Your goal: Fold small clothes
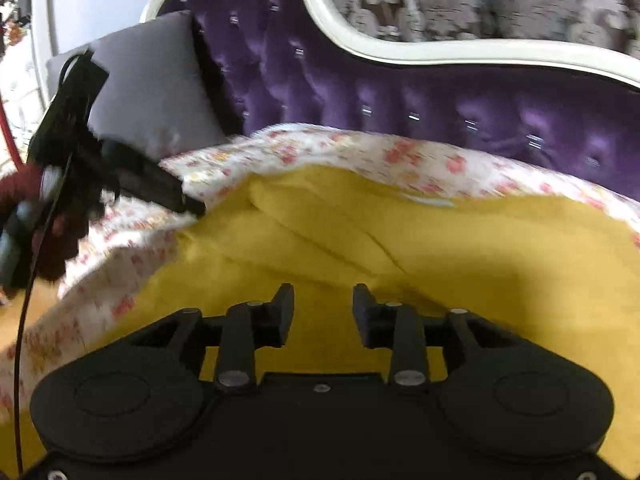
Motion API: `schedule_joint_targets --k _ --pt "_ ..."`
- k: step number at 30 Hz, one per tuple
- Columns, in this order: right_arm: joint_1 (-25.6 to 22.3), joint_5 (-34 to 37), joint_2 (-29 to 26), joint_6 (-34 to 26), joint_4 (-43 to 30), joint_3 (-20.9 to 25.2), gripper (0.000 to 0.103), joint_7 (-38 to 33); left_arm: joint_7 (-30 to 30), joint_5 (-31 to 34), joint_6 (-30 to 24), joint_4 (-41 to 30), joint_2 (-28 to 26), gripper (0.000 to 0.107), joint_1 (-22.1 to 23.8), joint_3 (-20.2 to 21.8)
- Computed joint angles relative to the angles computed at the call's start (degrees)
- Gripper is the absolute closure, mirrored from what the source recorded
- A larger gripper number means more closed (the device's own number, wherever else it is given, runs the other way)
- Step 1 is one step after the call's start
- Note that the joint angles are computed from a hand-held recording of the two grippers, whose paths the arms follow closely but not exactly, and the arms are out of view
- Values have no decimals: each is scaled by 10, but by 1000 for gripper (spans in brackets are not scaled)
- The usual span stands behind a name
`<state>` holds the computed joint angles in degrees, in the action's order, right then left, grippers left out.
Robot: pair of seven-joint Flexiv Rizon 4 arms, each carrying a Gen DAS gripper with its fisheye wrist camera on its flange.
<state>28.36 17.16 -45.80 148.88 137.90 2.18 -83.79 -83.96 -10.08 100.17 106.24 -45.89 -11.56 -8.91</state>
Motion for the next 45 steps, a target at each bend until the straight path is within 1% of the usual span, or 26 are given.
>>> schedule_joint_targets --k 2,3,7,9,10,11,13,15,17,20,22,24,26,28,29,30,32,34,35,36,37,38,40,42,43,45 --pt "-4 14 -3 17 17 8 58 11 11 10 -8 -10 -8 81 35 -50" --pt "-12 15 -8 30 26 15 58 20 14 10 -16 -18 -14 80 45 -66" --pt "-14 25 -21 60 40 19 54 37 12 -9 -52 -53 -30 79 45 -86" --pt "-31 -2 -23 77 41 20 52 43 14 -16 -57 -64 -40 79 58 -110" --pt "-39 -16 -20 74 36 16 50 44 14 -19 -65 -69 -41 79 56 -109" --pt "-51 -36 -16 73 27 11 48 44 12 -23 -77 -75 -39 79 45 -97" --pt "-86 -99 -6 58 4 5 44 46 17 -26 -106 -84 -38 79 26 -71" --pt "-139 -196 2 18 -25 10 40 64 29 -21 -103 -80 -37 79 20 -60" --pt "-196 -297 -2 -30 -64 22 38 97 46 -15 -91 -65 -34 79 34 -74" --pt "-245 -386 -22 -83 -115 39 38 147 69 -13 -94 -45 -24 79 62 -98" --pt "-269 -439 -35 -97 -135 50 38 166 74 -19 -98 -39 -19 78 68 -99" --pt "-284 -492 -42 -101 -135 57 37 172 80 -28 -103 -35 -21 78 87 -116" --pt "-301 -567 -44 -83 -120 61 37 151 85 -42 -106 -30 -26 78 113 -146" --pt "-299 -622 -38 -64 -91 57 39 114 90 -53 -105 -26 -33 78 138 -178" --pt "-282 -609 -30 -59 -71 52 39 85 90 -58 -107 -26 -36 78 144 -186" --pt "-250 -559 -23 -47 -52 45 39 41 90 -61 -107 -28 -36 78 144 -188" --pt "-186 -418 -23 -9 -34 41 39 -33 89 -62 -105 -31 -36 78 138 -184" --pt "-173 -349 -31 7 -50 40 38 -23 91 -63 -105 -32 -36 78 137 -188" --pt "-169 -318 -33 3 -64 36 37 -11 93 -63 -106 -31 -36 78 139 -192" --pt "-170 -307 -33 -8 -76 32 37 -1 97 -63 -108 -31 -36 78 141 -195" --pt "-177 -312 -33 -28 -88 28 35 13 100 -62 -108 -30 -36 78 143 -198" --pt "-195 -337 -30 -60 -98 29 33 34 100 -63 -109 -32 -36 78 142 -197" --pt "-225 -383 -36 -94 -116 36 33 62 99 -68 -107 -32 -39 78 145 -201" --pt "-260 -444 -44 -95 -119 53 33 81 98 -73 -107 -33 -42 78 150 -207" --pt "-277 -486 -49 -82 -113 60 33 78 97 -74 -109 -34 -43 78 152 -209" --pt "-273 -530 -41 -58 -83 54 33 40 98 -76 -110 -36 -45 78 156 -212"
